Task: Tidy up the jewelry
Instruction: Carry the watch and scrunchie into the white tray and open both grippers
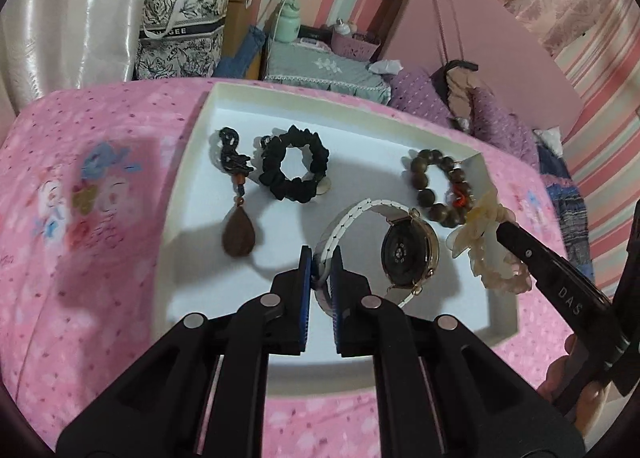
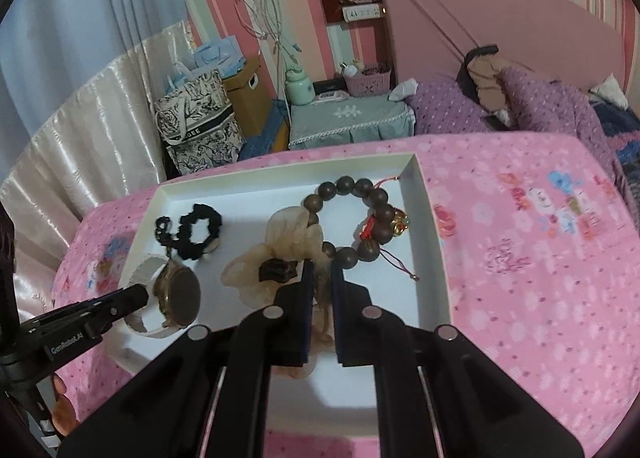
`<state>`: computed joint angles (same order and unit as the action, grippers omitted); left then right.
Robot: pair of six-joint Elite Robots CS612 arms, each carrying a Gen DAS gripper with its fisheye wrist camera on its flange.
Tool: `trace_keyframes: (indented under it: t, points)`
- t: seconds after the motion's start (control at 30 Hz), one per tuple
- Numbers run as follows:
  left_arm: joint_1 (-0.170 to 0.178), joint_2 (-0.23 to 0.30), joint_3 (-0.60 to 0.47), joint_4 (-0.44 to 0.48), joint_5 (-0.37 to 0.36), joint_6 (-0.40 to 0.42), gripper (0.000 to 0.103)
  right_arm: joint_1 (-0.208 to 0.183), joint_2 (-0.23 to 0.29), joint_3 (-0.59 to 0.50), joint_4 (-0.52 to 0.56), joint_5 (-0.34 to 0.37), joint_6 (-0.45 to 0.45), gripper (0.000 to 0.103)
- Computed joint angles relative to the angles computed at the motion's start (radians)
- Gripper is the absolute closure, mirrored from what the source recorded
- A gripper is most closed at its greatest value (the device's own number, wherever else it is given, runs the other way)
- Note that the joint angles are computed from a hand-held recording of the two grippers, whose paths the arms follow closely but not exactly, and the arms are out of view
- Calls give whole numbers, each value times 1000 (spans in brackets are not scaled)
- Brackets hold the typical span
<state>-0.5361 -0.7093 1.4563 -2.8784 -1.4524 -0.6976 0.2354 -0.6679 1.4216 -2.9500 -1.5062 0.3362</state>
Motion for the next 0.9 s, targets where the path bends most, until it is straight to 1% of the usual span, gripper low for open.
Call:
trace_keyframes:
  t: [0.13, 0.2, 0.33, 0.43, 0.6, 0.77, 0.9]
  points:
    - [-6, 38, -49, 60, 40, 20, 95, 5, 35, -34, 47, -46, -18, 95]
    - [-7, 51, -68, 87, 58, 29, 95, 4, 42, -40, 56, -60, -20, 95]
    - [-14, 58, -81, 89, 98, 51, 95, 6, 47, -46, 72, -91, -18, 95]
    - [-26, 65, -94, 117, 160, 63, 96, 15, 53, -56, 86, -131, -28, 95]
    - [-38, 75, -105, 142, 223, 69, 96, 25, 66, -77, 114, -183, -41, 95]
    - [-41, 86, -122, 174, 252, 68, 95, 33, 75, -93, 130, -213, -50, 95]
    - [-42, 89, -121, 162, 262, 70, 94, 35, 83, -101, 131, -222, -45, 95]
